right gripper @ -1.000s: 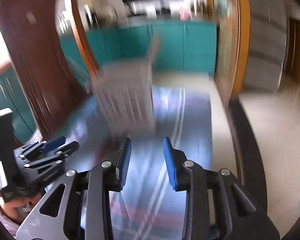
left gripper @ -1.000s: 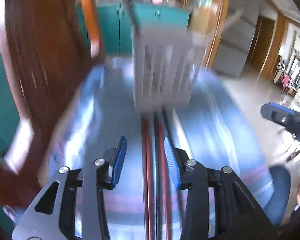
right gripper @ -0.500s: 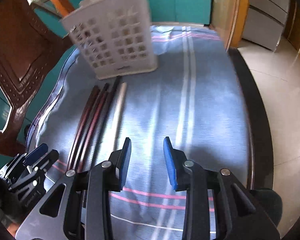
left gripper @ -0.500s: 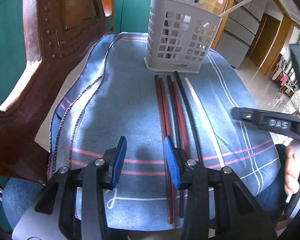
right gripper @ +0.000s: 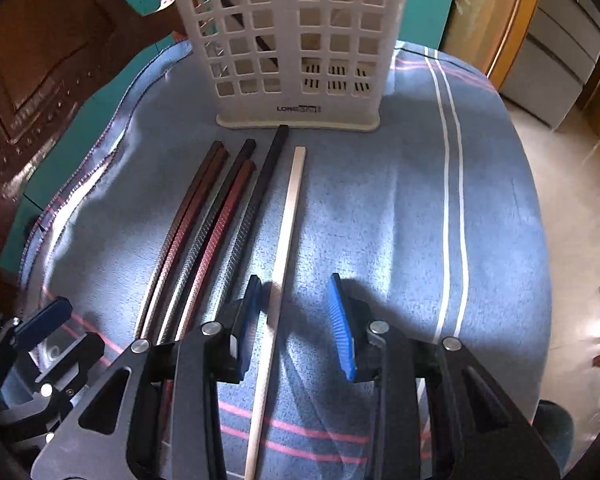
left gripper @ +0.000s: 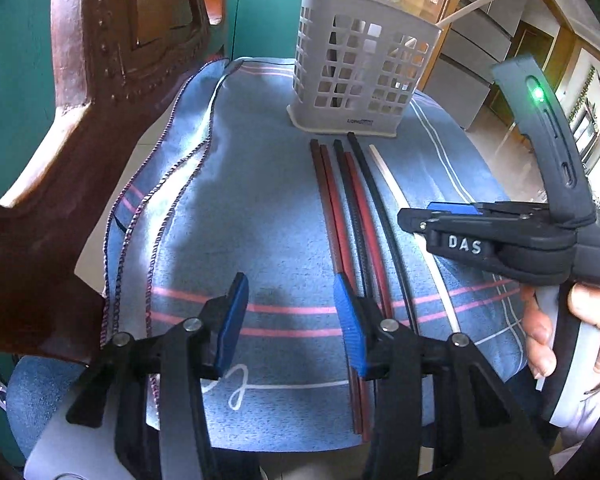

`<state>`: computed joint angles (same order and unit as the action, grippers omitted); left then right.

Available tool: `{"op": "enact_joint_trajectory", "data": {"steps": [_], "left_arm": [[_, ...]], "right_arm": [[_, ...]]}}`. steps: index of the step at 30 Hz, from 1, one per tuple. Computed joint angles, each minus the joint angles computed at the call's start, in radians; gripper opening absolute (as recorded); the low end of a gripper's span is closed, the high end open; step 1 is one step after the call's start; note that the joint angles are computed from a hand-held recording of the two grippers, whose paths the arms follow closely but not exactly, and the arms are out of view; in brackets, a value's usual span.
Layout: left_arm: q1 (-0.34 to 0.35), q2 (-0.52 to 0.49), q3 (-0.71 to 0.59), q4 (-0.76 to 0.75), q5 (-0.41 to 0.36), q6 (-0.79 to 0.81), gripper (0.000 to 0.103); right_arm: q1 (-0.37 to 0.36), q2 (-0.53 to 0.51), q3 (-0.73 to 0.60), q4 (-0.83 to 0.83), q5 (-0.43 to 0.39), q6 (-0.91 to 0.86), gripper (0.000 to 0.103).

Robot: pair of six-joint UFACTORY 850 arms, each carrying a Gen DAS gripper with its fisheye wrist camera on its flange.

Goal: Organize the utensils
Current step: 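Move both tools back over the remaining chopsticks and align the fingers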

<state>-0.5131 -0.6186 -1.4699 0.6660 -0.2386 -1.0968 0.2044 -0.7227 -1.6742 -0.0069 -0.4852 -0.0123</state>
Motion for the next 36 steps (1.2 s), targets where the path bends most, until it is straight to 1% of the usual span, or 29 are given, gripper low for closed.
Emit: {"op": "enact_joint_trajectory", "data": {"steps": [2,4,5,6,8,11,13,15,17,18,19,20,22,23,25,30,32,34,36], "left_arm": [[-0.002,-0.003,-0.003,-0.014,-0.002,0.015,0.045],[-0.002,-0.003,-0.004,-0.020,-0.003,0.022,0.045],[-0.001,-0.004,-0.006,-0.025,-0.002,0.027,0.045],[-0.002,-0.005,-0.007,-0.027,-0.003,0.028,0.045],[-0.002,-0.010,-0.015,-0.051,-0.006,0.051,0.045],[-0.001,-0.021,-0.030,-0.110,0.003,0.112,0.045],[-0.001,-0.032,-0.043,-0.146,0.000,0.147,0.045],[0.000,-0.048,-0.059,-0.237,-0.012,0.237,0.043],[-0.002,-0.050,-0.062,-0.228,-0.018,0.232,0.036],[-0.001,-0.050,-0.061,-0.251,-0.013,0.257,0.034],[-0.001,-0.048,-0.058,-0.253,-0.011,0.259,0.029],[-0.001,-0.046,-0.055,-0.243,-0.009,0.246,0.021],[-0.002,-0.048,-0.057,-0.222,-0.023,0.226,0.012],[-0.001,-0.046,-0.054,-0.213,-0.023,0.213,0.011],[-0.001,-0.042,-0.048,-0.181,-0.023,0.175,0.009],[-0.001,-0.017,-0.025,0.009,-0.015,-0.025,0.008],[0.001,-0.018,-0.029,-0.001,-0.017,-0.009,0.008],[0.002,-0.028,-0.040,-0.061,-0.021,0.053,0.008],[0.001,-0.039,-0.052,-0.142,-0.028,0.139,0.011]], "right_arm": [[0.003,0.003,0.007,-0.024,0.013,0.035,0.029],[-0.002,0.006,0.013,-0.007,0.015,0.033,0.012],[-0.006,0.009,0.016,-0.005,0.013,0.039,0.009],[-0.012,0.013,0.019,0.007,0.011,0.046,0.009],[-0.027,0.021,0.028,0.034,0.007,0.050,0.009],[-0.039,0.021,0.023,0.018,-0.008,0.080,0.009],[-0.052,0.022,0.023,0.088,-0.017,0.031,0.009],[-0.062,0.025,0.028,0.130,-0.017,-0.002,0.010],[-0.068,0.022,0.022,0.157,-0.018,-0.029,0.012],[-0.072,0.015,0.012,0.170,-0.022,-0.043,0.013],[-0.073,0.013,0.010,0.177,-0.021,-0.050,0.014],[-0.073,0.013,0.011,0.177,-0.021,-0.051,0.014],[-0.070,0.012,0.013,0.176,-0.019,-0.047,0.015],[-0.070,0.012,0.014,0.183,-0.016,-0.055,0.016],[-0.068,0.029,0.040,0.195,-0.004,-0.072,0.019],[-0.067,0.038,0.054,0.220,0.006,-0.098,0.023],[-0.070,0.041,0.059,0.249,0.007,-0.123,0.026],[-0.071,0.041,0.060,0.270,0.007,-0.141,0.029],[-0.071,0.043,0.063,0.282,0.009,-0.156,0.031]]}}
